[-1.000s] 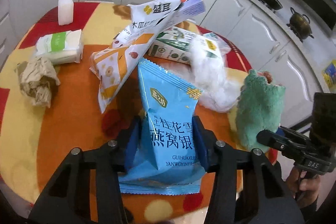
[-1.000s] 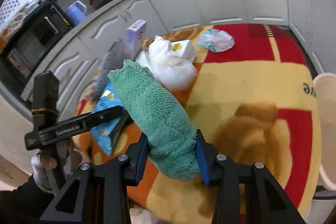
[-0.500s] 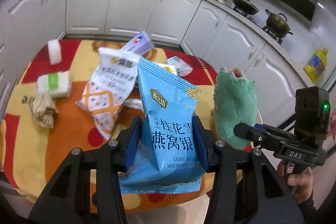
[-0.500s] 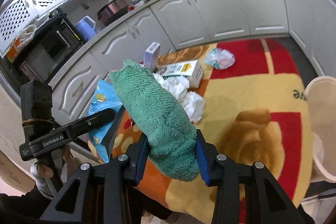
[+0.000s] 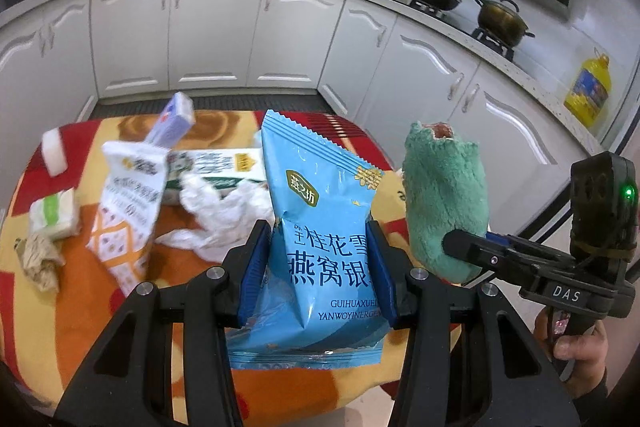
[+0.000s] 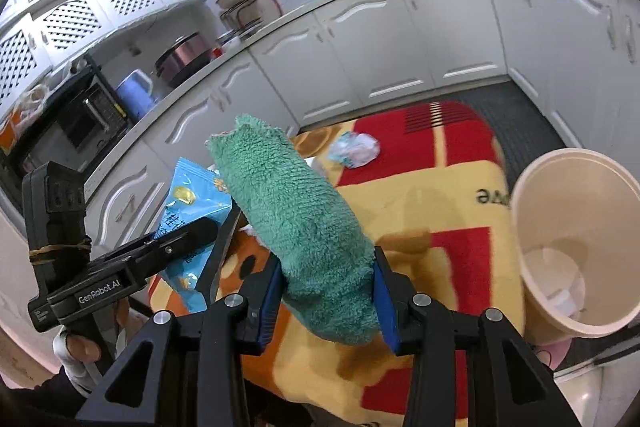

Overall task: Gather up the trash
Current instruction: 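Carry the towel and blue bag to the bin and release both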

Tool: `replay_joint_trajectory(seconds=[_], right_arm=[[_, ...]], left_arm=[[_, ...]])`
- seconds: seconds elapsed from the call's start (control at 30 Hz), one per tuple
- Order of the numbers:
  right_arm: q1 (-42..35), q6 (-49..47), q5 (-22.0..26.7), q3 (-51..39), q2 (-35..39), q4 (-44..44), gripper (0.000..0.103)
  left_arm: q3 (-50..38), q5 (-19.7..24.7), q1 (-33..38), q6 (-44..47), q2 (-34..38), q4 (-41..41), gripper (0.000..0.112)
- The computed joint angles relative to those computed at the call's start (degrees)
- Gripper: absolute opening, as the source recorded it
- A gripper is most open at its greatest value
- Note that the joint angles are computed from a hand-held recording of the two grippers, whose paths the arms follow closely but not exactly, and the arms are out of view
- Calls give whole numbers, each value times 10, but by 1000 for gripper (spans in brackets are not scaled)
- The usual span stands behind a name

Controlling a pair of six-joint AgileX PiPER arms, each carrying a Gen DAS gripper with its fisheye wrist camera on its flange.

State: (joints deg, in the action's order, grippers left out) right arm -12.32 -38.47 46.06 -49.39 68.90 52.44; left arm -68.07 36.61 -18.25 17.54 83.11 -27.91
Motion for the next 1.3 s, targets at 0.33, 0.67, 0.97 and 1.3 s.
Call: replay_joint_trajectory(seconds=[0.33, 0.67, 0.97, 1.3], right_arm=[[-115, -35, 37, 7, -9, 11, 40], [-238, -73, 66, 8, 10, 14, 40], [-303, -83, 73, -7, 39, 12, 40], [-321, -74, 37, -7, 73, -2, 40]], left_arm=[[-83, -7, -84, -68, 71, 62, 46], [-194, -3, -167, -132, 166, 126, 46], [-285, 11, -208, -154, 245, 151, 46], [-392, 45, -223, -163, 336, 140, 46]])
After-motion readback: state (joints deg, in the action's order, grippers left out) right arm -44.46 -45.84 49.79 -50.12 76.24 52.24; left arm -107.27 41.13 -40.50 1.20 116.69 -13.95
